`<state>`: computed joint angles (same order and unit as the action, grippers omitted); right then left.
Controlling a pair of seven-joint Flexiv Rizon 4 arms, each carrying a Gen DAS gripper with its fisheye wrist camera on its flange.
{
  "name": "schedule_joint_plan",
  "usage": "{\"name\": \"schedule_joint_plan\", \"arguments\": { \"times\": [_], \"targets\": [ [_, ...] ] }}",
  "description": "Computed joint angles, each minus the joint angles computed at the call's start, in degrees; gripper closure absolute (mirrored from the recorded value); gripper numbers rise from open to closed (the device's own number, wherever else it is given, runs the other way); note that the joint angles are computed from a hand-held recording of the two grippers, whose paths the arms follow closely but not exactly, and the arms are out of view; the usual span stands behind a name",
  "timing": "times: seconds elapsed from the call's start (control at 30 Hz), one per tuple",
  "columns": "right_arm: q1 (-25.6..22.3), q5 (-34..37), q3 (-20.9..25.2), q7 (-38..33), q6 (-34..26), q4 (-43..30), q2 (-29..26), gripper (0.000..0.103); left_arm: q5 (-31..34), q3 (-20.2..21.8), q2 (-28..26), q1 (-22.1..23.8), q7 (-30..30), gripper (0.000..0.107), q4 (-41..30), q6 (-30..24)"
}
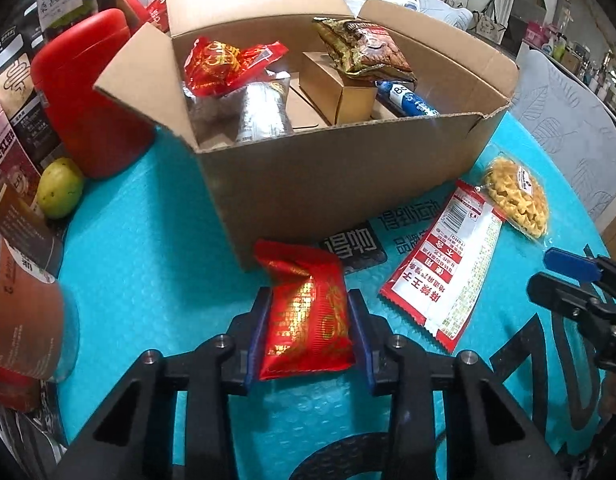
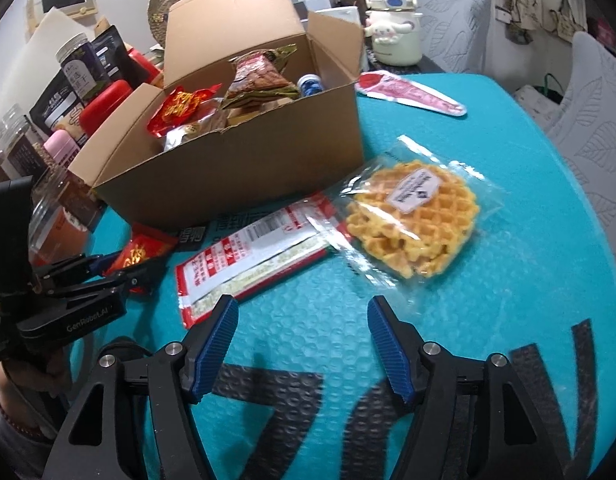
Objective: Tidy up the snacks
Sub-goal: 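Grasp the small red packet with the left tool while the right tool grasps the white-red strip packet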
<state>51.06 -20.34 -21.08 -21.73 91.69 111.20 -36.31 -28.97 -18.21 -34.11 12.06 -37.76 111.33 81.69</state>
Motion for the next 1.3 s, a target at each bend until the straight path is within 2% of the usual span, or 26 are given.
{"name": "schedule_joint_plan", "arguments": {
  "times": [0.17,0.3,0.37,0.4,0.5,0.6,0.8,0.93,1.03,1.1,1.17,1.3],
  "targets": [
    [-5.48,0.56,6.35,-1.9,-0.43,-4.94,-2.29,0.035,-0.78,0.45,0.47,0.89,-0.58,0.07,0.14,-1.02],
    [-9.23,0.12,10.76,-2.77,-4.38,-10.37,-4.49,0.034,-2.04,0.23,0.89,1.96,-0.25,0.07,0.68,-0.65],
    [-10.0,-0.69,11.73,-2.4,-7.63,-12.94,-5.5,0.03,-2.58,0.01,1.05,2.44,-0.01,0.07,0.89,-0.62],
    [-9.46,-1.39,11.15,-1.3,-10.31,-14.24,-5.93,0.023,-2.94,-0.22,1.13,2.8,0.19,0.07,1.02,-0.67],
    [-8.55,-3.92,10.27,2.18,-15.78,-16.94,-6.79,0.014,-4.45,-1.47,1.75,4.36,1.47,0.07,2.03,-0.29],
    [-8.39,-5.54,10.47,6.02,-19.92,-19.26,-7.62,0.008,-6.38,-2.81,2.01,5.7,2.66,0.07,2.6,-0.31],
    [-10.9,-6.53,15.4,9.79,-32.21,-26.66,-9.94,0.0,-8.8,-3.37,1.85,6.3,3.59,0.07,2.96,0.65],
    [-10.75,-11.08,16.11,10.19,-37.54,-28.76,-11.1,0.001,-9.39,-3.75,1.89,6.69,3.92,0.07,3.21,1.28],
    [-10.49,-15.07,15.46,11.57,-35.26,-26.56,-10.55,0.006,-9.93,-4.64,2.21,7.39,4.76,0.07,3.72,1.49],
    [-10.77,-16.86,15.47,11.99,-33.58,-24.54,-9.5,0.018,-10.31,-5.16,2.49,7.7,5.31,0.07,4.07,1.47],
    [-11.24,-18.14,15.69,12.13,-31.96,-22.71,-8.55,0.025,-10.66,-5.45,2.72,7.78,5.83,0.07,4.33,1.13],
    [-11.37,-20.51,15.44,12.66,-29.89,-20.19,-7.37,0.035,-11.58,-5.26,3.39,7.2,6.82,0.07,4.82,-0.15]
  ]
}}
